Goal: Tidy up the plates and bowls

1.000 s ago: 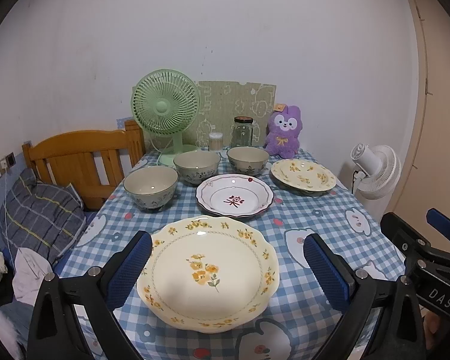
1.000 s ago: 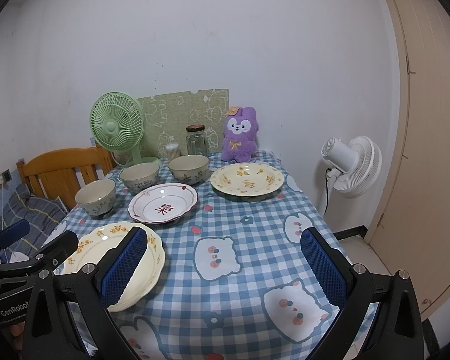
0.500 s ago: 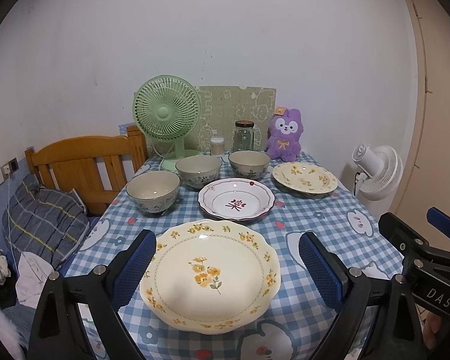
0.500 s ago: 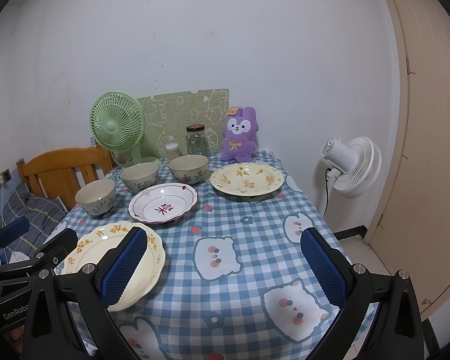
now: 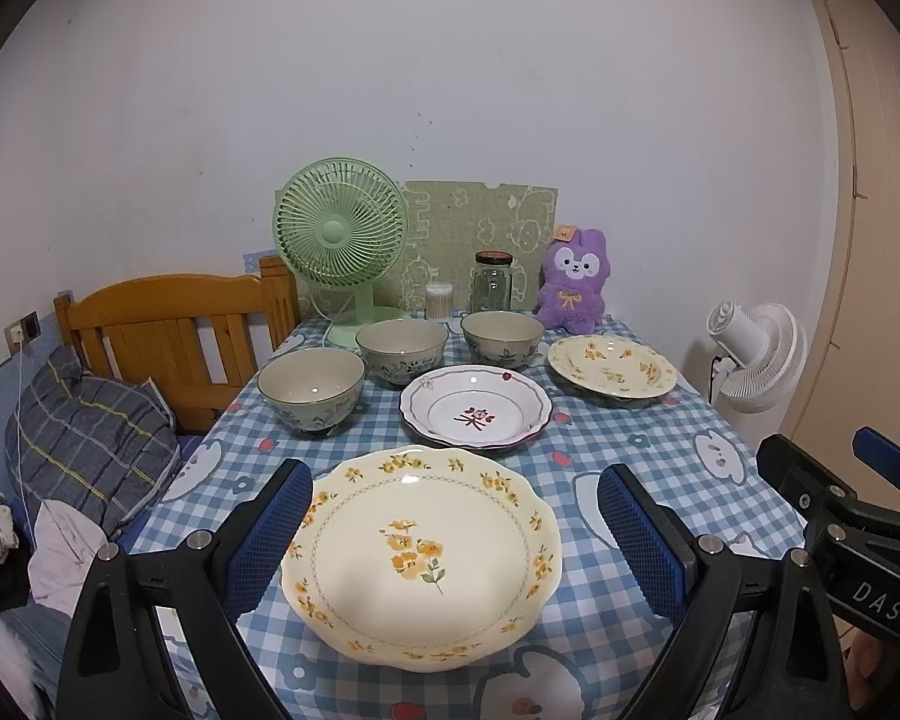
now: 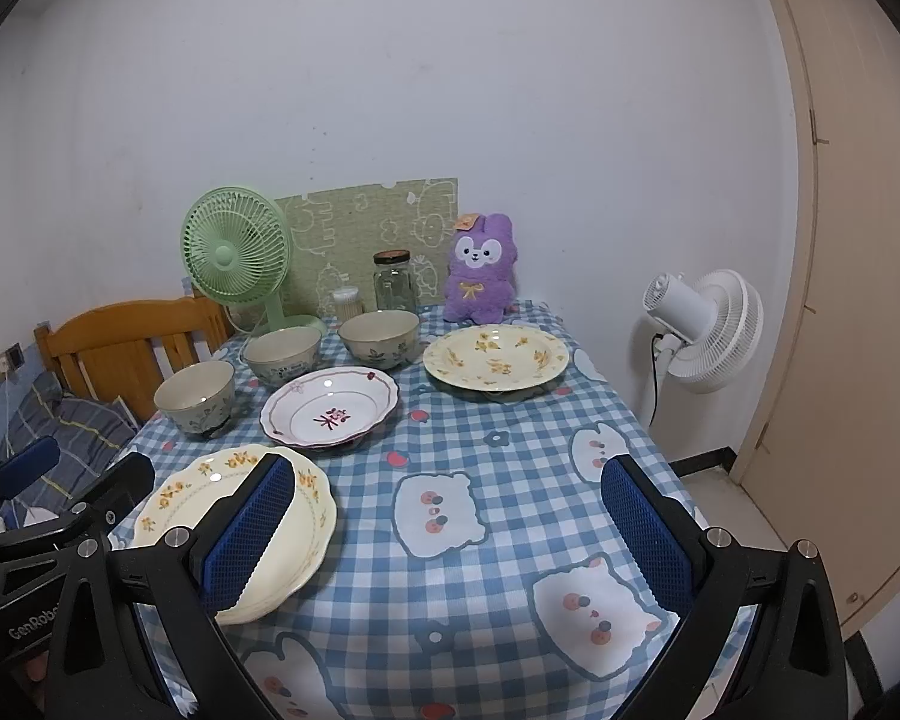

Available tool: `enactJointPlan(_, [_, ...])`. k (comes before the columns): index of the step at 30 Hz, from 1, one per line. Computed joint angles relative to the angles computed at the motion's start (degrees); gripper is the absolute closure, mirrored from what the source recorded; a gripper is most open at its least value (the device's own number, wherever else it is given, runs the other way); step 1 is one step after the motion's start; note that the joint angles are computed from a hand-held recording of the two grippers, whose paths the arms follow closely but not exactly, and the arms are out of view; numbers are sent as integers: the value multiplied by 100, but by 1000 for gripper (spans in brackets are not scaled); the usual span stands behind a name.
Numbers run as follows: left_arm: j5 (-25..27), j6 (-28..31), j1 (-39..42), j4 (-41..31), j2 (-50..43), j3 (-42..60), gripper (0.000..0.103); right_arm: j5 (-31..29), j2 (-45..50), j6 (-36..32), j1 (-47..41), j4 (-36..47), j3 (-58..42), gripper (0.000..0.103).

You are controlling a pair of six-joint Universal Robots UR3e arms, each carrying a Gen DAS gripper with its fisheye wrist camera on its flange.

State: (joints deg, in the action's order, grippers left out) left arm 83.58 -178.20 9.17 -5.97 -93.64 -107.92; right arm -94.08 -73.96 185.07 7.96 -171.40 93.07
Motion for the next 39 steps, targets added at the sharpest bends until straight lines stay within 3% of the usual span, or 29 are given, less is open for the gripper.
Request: enactJointPlan(39, [-38,-11,92,160,130,-155,6,-73,-271,17,25,255,69,0])
